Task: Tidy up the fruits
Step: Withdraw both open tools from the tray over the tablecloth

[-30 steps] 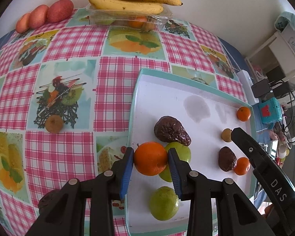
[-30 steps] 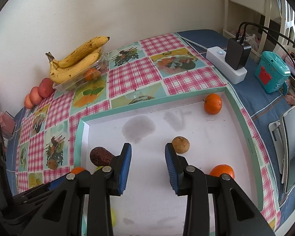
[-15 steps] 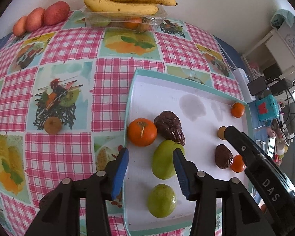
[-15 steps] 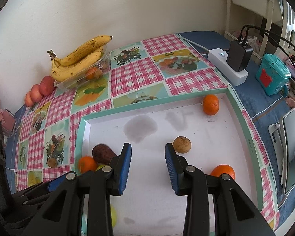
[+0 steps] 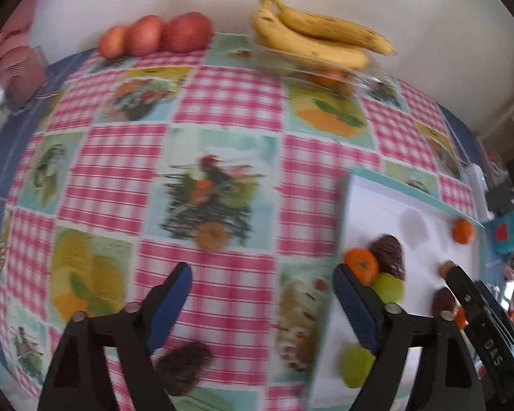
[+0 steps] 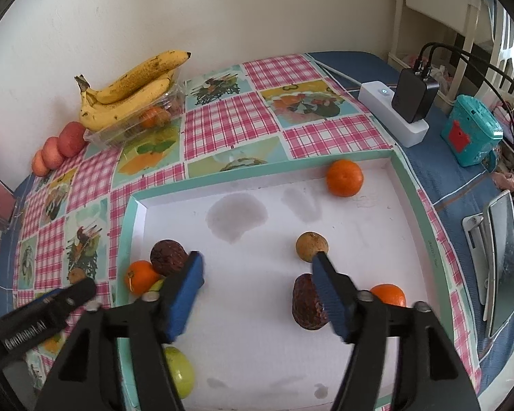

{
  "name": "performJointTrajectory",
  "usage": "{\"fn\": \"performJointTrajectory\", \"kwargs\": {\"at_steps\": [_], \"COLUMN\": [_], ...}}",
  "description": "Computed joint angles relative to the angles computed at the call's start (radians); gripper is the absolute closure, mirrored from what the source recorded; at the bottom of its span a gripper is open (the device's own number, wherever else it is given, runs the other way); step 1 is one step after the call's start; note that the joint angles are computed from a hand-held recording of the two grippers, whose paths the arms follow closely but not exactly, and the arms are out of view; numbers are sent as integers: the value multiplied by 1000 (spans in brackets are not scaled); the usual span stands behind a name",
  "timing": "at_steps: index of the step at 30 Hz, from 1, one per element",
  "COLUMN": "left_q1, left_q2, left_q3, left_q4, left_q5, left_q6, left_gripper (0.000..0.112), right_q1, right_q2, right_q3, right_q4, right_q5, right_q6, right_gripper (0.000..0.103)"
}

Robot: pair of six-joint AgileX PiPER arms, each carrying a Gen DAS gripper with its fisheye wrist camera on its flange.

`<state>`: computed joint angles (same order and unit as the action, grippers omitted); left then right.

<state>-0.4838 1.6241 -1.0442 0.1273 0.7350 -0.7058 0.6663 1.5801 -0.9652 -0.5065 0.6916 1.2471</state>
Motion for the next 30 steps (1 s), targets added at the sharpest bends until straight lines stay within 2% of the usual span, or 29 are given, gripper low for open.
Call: {"fn": "performJointTrajectory", "kwargs": {"at_steps": [2,5,6,7,8,14,21,30], "left_q1": [14,32,40,46,54,58,56,107], "left_q2": [-11,-41,-55,-60,-71,-121,-171,-207], "left_q3": [8,24,32,34,43,77,137,230], "left_q4": [41,103,109,114,117,126,119,7], "left_q5": [1,14,15,14,11,18,12,-19], "left_q6": [-31,-70,-69,-71,-70,-67,-59,28], "left_gripper": [13,11,10,10,10,9,9,9], "right_q1": [8,16,18,22,27,80,139,209], "right_q2": [5,13,15,16,17,13,1,-7], "right_q3": [-5,-12,-13,-13,-12,-13,-9,-12], "right_q4": [-11,-13,-14,-14,-19,-55,-30,25], "right_q5": [6,10,9,9,9,42,70,75], "right_q6": [6,5,5,6,13,69,111,123], "right_gripper": [27,25,21,8,5,5,5,5]}}
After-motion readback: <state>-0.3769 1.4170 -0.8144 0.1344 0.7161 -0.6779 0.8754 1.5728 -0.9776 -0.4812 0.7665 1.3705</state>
